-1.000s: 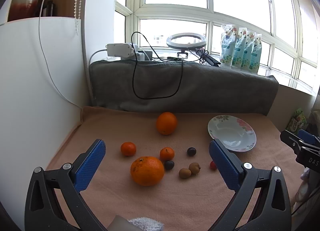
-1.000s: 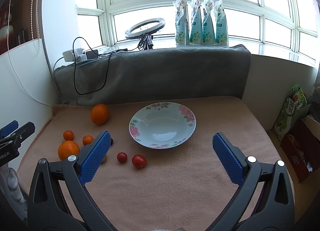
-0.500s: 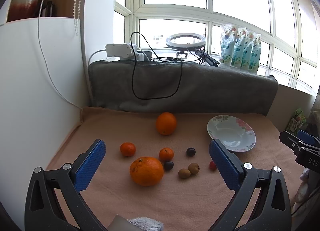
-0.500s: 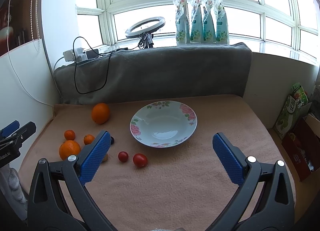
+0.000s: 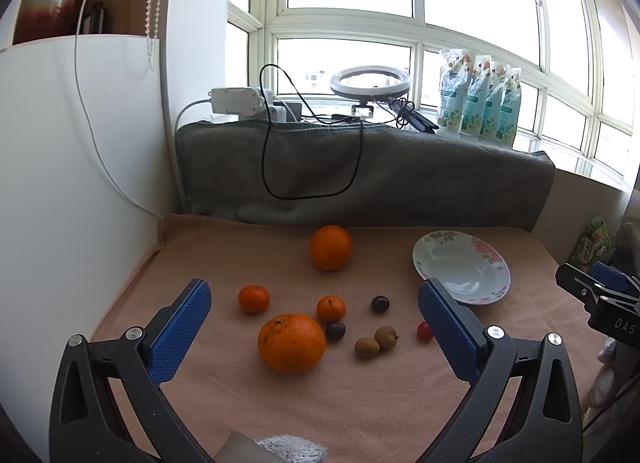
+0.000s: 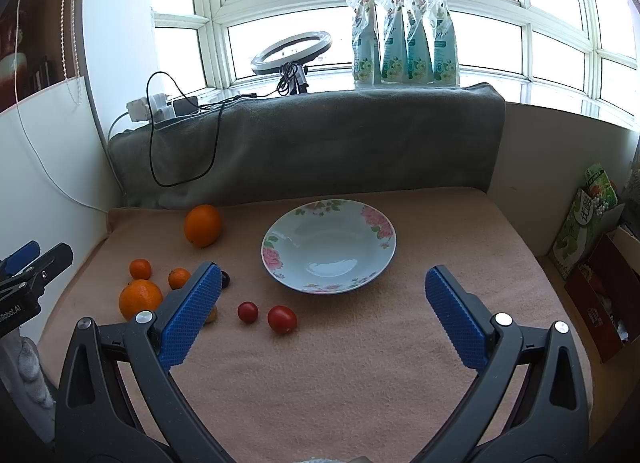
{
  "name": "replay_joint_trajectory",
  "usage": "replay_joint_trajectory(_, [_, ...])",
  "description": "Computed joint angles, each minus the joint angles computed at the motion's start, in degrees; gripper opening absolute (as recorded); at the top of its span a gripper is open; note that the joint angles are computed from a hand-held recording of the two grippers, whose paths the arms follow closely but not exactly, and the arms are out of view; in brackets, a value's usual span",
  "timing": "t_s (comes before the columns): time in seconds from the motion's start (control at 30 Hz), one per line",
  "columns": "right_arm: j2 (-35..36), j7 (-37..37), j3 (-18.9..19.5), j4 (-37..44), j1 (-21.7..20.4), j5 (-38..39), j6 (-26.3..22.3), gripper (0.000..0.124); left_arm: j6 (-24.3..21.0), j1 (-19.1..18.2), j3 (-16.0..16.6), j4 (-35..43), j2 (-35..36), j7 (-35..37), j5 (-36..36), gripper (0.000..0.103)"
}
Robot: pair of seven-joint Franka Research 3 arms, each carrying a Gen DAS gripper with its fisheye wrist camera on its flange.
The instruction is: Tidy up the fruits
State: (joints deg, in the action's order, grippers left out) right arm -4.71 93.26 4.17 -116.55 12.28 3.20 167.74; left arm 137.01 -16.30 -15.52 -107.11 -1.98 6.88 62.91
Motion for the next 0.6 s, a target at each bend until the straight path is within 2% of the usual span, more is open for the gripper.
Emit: replay_joint_trajectory(0.6, [0.0, -0.4, 0.0, -0.3, 0.4, 0.8, -0.1, 0.103, -0.1, -0.1, -0.1, -0.1, -0.1, -0.3, 0.2, 0.103])
